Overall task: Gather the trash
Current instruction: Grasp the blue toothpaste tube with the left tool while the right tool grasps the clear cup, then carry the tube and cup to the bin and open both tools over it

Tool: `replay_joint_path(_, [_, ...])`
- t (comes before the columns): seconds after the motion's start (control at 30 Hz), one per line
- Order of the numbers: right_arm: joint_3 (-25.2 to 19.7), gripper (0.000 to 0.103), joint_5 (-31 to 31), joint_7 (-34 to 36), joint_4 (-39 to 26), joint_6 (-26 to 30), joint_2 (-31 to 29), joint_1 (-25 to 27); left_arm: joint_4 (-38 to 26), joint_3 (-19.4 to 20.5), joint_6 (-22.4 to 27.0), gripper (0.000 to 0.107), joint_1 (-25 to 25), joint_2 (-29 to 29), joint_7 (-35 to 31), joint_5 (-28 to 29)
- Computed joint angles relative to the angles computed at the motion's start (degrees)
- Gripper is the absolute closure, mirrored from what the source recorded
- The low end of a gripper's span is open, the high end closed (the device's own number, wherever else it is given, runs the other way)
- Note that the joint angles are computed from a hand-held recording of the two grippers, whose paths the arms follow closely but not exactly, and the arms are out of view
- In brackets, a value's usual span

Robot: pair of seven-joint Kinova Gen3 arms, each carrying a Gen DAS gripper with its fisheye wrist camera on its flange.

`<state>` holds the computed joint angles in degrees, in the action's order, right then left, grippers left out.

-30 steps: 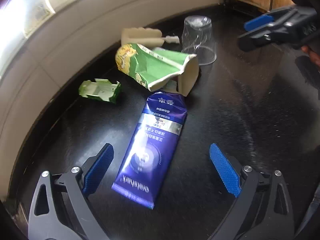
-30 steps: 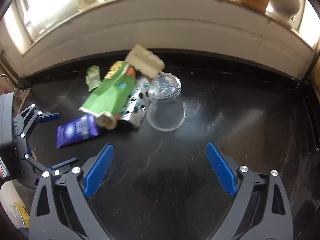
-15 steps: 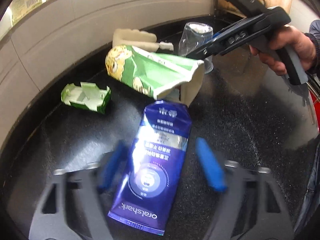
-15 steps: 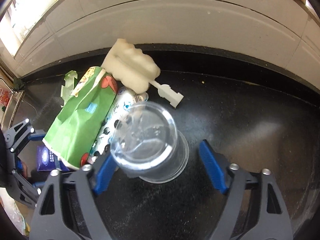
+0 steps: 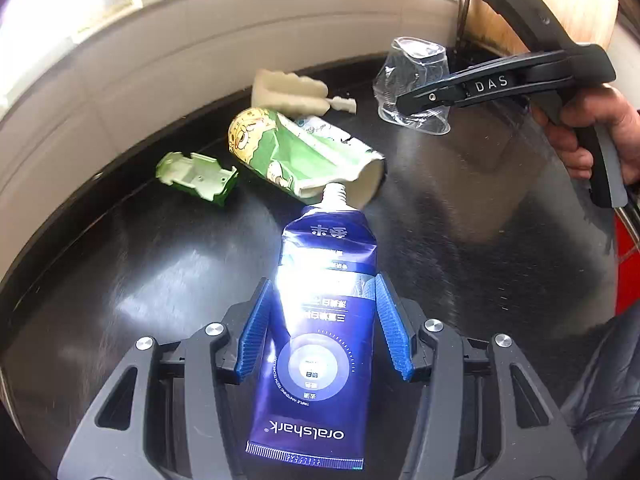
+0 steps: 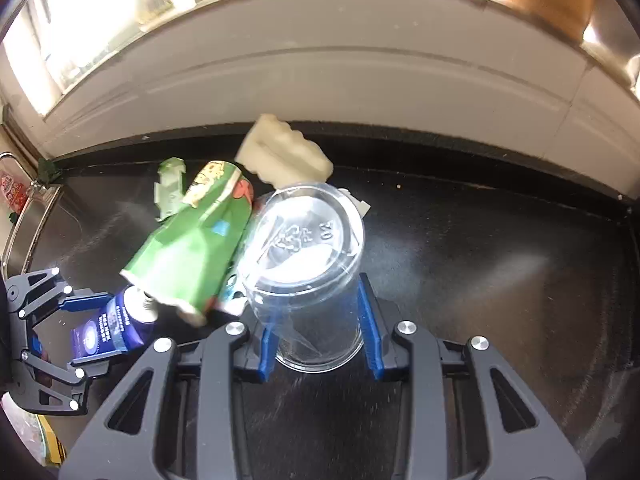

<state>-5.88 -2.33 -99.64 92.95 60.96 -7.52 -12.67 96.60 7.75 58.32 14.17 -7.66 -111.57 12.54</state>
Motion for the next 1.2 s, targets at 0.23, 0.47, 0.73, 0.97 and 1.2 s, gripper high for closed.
replay_joint_path(0.23, [-2.11,0.068,1.42,-2.30,0.42,3.53,-6.67,-0.47,2.67,3.04,2.26,0.056,-0.06,-8.15,10.05,-4.28])
replay_joint_path(0.47, [-3.44,0.068,0.85,-2.43,1.62,7.32,-12.88,-0.40,3.24,4.93,4.97,0.056,-0.58,-14.45,17.70,-6.76])
replay_joint_path(0.73, [-5.73,0.067,0.65,-2.61,-0.34,9.00,-14.88,-1.04,2.65,6.52,6.46,0.056,-2.26,-18.03,22.76,-9.08])
replay_joint_path(0.97, [-9.67,0.067,-1.32,-0.63,-7.57,7.66,-10.77,-5.62,1.25,5.04,10.67,0.056,-7.44,-25.21,27.82,-12.07])
replay_joint_path(1.2, [-18.77,0.066,-0.78,0.20,-17.65,5.04,-1.23,-16.14,-2.39,1.14,22.81,0.056,-16.44,-35.87,30.63,-17.87])
